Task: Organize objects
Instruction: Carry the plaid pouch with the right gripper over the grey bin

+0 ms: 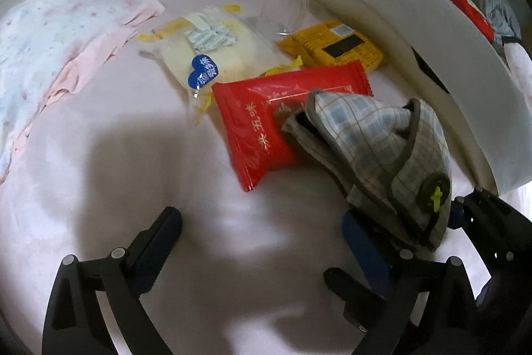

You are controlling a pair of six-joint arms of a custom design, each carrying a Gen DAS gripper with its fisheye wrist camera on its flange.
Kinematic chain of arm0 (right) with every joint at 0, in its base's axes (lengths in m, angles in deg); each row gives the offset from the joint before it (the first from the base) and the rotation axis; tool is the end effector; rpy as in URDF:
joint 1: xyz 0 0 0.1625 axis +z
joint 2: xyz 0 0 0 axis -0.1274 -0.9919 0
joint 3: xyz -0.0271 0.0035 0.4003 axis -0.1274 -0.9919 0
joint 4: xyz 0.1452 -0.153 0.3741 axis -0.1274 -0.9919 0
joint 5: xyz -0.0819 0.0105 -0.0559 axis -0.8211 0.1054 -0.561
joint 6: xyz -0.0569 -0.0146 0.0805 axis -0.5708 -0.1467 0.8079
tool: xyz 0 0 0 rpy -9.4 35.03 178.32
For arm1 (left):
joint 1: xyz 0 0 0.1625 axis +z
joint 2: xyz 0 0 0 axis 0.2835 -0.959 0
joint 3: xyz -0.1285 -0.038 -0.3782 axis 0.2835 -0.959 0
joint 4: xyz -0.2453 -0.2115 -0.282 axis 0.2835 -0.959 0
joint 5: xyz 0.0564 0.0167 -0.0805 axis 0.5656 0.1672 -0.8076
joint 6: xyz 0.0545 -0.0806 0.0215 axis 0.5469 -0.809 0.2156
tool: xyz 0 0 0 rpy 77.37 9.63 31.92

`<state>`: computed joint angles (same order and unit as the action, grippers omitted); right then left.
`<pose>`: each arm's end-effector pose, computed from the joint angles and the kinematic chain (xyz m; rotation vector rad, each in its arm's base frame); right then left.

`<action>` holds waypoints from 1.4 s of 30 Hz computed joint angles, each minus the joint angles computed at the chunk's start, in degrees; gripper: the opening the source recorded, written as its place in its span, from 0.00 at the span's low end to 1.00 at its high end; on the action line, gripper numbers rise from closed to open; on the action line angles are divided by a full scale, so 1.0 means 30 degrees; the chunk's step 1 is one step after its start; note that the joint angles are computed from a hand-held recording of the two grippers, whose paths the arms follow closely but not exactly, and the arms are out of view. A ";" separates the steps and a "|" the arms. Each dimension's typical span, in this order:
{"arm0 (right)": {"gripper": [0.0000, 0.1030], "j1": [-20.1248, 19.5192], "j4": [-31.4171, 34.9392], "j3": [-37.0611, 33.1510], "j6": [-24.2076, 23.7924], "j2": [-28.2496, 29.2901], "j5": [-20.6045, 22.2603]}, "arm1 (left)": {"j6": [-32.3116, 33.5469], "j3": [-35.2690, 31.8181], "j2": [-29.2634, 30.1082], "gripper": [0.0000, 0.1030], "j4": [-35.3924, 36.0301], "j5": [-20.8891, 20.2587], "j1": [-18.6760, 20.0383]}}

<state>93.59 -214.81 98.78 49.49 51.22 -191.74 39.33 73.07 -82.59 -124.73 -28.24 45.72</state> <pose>0.0406 -0.7942 0.1225 0.5545 -2.4720 0.4687 -0.2168 -0.8348 -0.0439 0.4312 2.4346 -0.4224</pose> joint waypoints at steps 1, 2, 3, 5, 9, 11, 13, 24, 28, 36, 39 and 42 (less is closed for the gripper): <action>0.77 0.0053 -0.0036 -0.0081 0.0066 0.0069 -0.0190 | 0.0012 0.0122 -0.0078 0.96 -0.0264 -0.0230 0.0032; 0.67 0.0132 -0.0296 -0.0145 0.0181 0.0164 -0.0540 | -0.0047 0.0277 -0.0165 0.95 -0.0575 -0.0452 0.0072; 0.59 0.0209 -0.0662 -0.0204 0.0460 0.0243 -0.0912 | -0.0125 0.0630 -0.0313 0.95 -0.1308 -0.0689 0.0112; 0.16 0.0169 -0.0385 -0.0480 0.1555 0.0219 -0.0931 | -0.0774 0.0995 -0.0436 0.86 -0.2109 -0.0645 0.0099; 0.14 -0.0035 0.0176 -0.0751 0.3289 -0.0024 0.0164 | -0.0948 0.0999 -0.0448 0.60 -0.2678 -0.0585 -0.0056; 0.13 0.0206 -0.1309 -0.0449 0.2527 0.0098 -0.0091 | -0.0926 0.1336 -0.0627 0.52 -0.3354 -0.1064 -0.0089; 0.13 0.0360 -0.2912 -0.0005 0.1486 0.0074 -0.0154 | -0.0826 0.1858 -0.0866 0.50 -0.4434 -0.1254 -0.0213; 0.13 0.0456 -0.9726 0.2127 -0.0960 -0.1605 0.2972 | 0.1561 0.2738 -0.1892 0.50 -0.8894 -0.2128 -0.1543; 0.13 -0.0013 -1.0510 0.1820 0.0440 -0.2333 0.3354 | 0.2964 0.3371 -0.2131 0.50 -0.9867 -0.2266 -0.1842; 0.13 -0.0884 -0.5975 -0.1050 0.5426 -0.2068 0.2885 | 0.3287 0.1679 -0.1050 0.24 -0.8231 -0.2436 -0.1715; 0.14 -0.0873 -0.5466 -0.0752 0.5281 -0.2264 0.2985 | 0.3687 0.1184 -0.0749 0.18 -0.8004 -0.3020 -0.1724; 0.15 -0.0834 -0.4619 -0.0585 0.5178 -0.2287 0.2933 | 0.3783 0.0860 -0.0652 0.17 -0.7830 -0.3849 -0.1761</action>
<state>91.09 -228.67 97.02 65.02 44.36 -182.94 50.68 75.65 -84.55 -148.22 -39.79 40.44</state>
